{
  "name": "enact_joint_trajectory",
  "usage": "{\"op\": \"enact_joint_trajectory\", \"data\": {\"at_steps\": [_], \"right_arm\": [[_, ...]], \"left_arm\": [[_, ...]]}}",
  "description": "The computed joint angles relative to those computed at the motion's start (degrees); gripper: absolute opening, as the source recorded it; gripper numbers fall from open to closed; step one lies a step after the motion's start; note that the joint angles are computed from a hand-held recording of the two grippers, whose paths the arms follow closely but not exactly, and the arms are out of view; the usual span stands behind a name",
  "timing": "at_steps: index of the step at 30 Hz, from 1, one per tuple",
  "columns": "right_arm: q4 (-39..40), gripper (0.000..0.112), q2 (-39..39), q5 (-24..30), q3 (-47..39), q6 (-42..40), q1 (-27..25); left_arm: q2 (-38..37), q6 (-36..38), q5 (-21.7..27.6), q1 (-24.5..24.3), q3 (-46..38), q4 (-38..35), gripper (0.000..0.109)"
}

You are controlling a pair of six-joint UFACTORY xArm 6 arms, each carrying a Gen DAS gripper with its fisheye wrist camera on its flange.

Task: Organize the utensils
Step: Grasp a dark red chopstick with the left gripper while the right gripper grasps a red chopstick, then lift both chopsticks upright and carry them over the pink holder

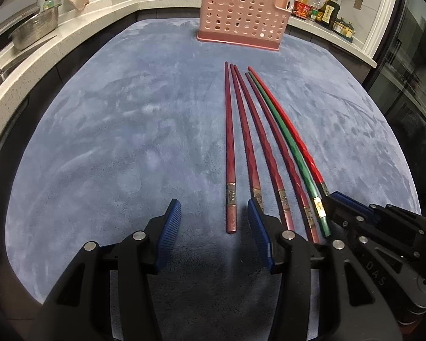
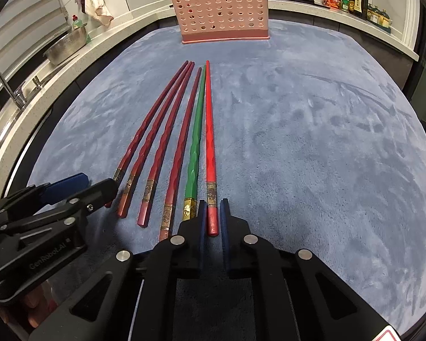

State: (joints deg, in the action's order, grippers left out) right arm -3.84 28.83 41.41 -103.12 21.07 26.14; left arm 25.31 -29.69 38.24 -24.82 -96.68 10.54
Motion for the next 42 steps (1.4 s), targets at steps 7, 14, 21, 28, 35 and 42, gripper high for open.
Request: {"op": "enact_joint_trajectory", "data": {"at_steps": [7, 14, 21, 28, 35, 42], "right_arm": [[0.22, 0.008, 0.02, -0.25, 0.15, 0.00, 0.01], [0.20, 0.008, -0.17, -0.27, 0.38, -0.10, -0.01], [0.46, 0.008, -0.50, -0.41, 0.78, 0.04, 0.00], [0.56, 0.008, -2.22, -1.46, 2.69, 0.53, 0.01], [0.47, 0.008, -4.74, -2.94, 5.06, 1.02, -0.33], [-0.29, 0.007, -6.64, -3.36, 6.19, 2.46, -0.91]], "left_arm": [[0.96, -1.12, -0.75, 0.04, -0.50, 1.02, 0.038], [0.49, 0.43, -2.21, 0.22, 0.56, -0.43, 0.018], [0.35, 3.11, -2.79, 0.02, 0.79, -2.91, 0.007], [-0.88, 3.12, -3.07, 0.44, 1.93, -3.58, 0.007], [-2.81, 2.99, -4.34, 0.85, 3.24, -4.20, 0.007], [-4.76, 3.07, -4.66, 1.12, 3.83, -4.41, 0.007]]}}
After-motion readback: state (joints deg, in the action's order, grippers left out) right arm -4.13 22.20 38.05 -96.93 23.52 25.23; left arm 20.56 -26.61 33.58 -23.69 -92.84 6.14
